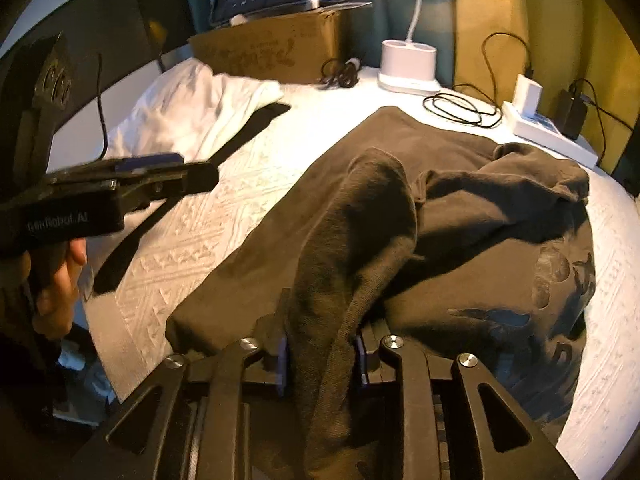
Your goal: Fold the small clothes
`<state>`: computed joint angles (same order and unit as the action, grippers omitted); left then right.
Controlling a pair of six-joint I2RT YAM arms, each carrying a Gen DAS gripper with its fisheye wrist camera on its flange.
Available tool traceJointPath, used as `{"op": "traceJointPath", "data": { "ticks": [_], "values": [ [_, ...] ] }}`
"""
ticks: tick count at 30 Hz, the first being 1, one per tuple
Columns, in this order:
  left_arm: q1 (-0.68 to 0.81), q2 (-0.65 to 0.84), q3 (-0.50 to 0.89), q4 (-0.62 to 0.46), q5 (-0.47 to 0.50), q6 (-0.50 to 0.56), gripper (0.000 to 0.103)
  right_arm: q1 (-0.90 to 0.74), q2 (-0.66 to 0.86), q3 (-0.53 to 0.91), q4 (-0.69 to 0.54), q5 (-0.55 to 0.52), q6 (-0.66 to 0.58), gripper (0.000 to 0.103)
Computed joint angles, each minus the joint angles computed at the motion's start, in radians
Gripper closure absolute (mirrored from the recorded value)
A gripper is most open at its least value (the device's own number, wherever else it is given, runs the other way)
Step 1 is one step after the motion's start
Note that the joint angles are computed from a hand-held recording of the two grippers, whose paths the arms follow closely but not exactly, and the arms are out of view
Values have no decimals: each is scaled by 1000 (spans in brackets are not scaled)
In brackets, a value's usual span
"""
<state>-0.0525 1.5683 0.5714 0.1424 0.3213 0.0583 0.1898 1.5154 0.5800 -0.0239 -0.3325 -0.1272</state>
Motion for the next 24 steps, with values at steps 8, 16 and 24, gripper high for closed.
{"op": "traceJointPath", "data": {
  "ticks": [8,16,24],
  "values": [
    [-48,-57,5,-26,-11,-34,31,-15,-70,-37,-36,-71,-53,36],
    [-199,-61,61,-35,-64,-75,31,-172,-218,-111,-34,-56,-70,35],
    [-384,86,154,-53,-163,-58,31,-385,-302,-197,46,82,-124,35]
  ]
}}
